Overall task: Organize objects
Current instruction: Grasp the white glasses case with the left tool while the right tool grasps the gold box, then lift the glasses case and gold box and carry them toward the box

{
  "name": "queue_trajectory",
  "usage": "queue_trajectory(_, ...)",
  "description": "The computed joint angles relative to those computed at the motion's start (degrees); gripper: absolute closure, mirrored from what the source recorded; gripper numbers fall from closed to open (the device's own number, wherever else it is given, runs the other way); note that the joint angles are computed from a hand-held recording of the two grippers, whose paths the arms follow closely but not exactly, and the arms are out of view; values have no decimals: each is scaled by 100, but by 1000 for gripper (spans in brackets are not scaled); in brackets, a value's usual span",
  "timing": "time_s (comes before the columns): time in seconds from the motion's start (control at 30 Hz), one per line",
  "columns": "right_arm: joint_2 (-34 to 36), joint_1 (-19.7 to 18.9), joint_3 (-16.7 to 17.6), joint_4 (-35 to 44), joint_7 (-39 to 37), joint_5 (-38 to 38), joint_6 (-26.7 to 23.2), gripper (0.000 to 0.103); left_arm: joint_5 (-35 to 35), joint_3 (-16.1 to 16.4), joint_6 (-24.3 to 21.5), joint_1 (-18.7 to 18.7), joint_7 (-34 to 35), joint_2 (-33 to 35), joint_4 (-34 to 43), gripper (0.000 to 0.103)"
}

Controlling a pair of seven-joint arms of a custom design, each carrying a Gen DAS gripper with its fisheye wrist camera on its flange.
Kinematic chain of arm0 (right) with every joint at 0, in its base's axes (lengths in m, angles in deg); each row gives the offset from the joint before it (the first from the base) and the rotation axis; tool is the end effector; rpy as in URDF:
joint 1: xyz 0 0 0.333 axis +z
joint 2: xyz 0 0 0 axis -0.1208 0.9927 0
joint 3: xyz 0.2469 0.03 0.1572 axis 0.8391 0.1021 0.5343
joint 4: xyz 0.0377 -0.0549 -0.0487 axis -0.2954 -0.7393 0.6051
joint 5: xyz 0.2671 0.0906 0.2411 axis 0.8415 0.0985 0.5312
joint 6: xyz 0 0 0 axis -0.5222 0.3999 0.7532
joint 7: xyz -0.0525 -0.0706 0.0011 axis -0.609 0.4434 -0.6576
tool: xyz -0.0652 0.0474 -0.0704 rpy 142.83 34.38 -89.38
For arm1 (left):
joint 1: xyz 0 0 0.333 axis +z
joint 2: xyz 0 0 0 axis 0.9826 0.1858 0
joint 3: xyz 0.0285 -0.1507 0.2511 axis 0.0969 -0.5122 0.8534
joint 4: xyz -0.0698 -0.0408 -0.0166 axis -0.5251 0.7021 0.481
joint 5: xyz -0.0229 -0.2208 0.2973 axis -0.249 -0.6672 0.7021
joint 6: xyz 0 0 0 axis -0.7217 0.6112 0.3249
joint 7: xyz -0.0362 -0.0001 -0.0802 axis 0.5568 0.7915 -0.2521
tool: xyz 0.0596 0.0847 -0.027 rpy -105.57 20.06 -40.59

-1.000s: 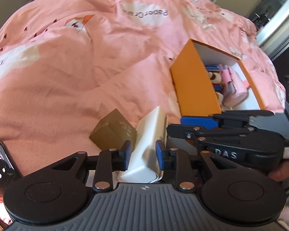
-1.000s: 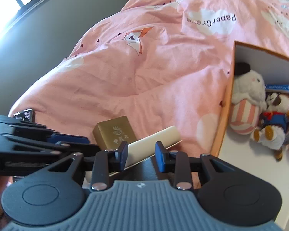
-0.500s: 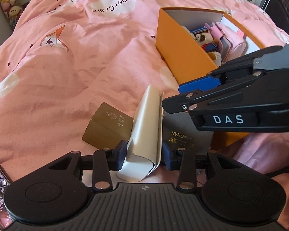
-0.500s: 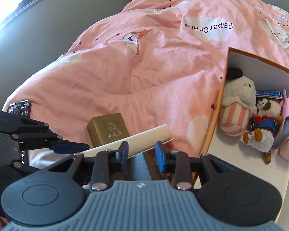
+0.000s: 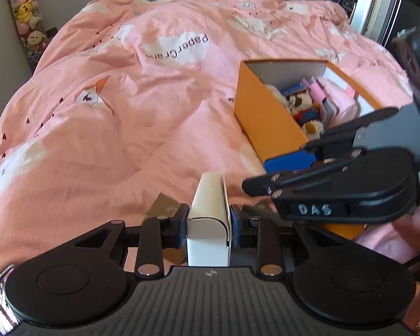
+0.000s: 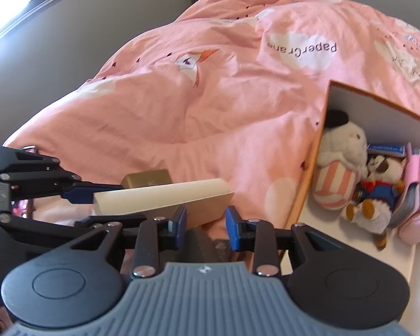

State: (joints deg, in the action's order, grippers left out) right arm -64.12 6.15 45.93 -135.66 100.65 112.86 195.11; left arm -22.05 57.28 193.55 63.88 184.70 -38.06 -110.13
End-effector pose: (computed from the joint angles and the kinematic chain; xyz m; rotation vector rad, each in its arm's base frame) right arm 0.4969 0.0862 0.4115 -2.0177 1.4976 -0.2649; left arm 0.4705 -0.2196 0.4423 -1.4591 2.3308 -0.7267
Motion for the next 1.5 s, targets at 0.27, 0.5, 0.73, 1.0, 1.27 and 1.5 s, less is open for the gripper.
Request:
queue_trajectory(0.27,254,-18,48,262,-37,-314,7,70,-388,84,-199,133,636,277,543,69)
queue_trajectory(0.5,904,-44,166,989,-433,-222,-407,71,-1483,155,-1012,590,1433,838,1461,69)
queue_trajectory(0.73,1908,-76,310,2024,-213,-797,-563,74,-1841,60,-2460,1281,1299,1672,2668,68)
queue_trajectory(1.0,2579,-278,538,2730,-30,-836,-748,78,179,65,-2631,1207,679,2113,3266,56)
queue_trajectory(1.27,2458,-576,562,2994,-345,-713,-1804,74,278,-316,-2859,1297,2569,2175,3488,41)
queue_trajectory(1.5,2072,-665,470,2939,-1166,-537,-3018,59,1324,-214,-3105,867,2995,2212,3333,39)
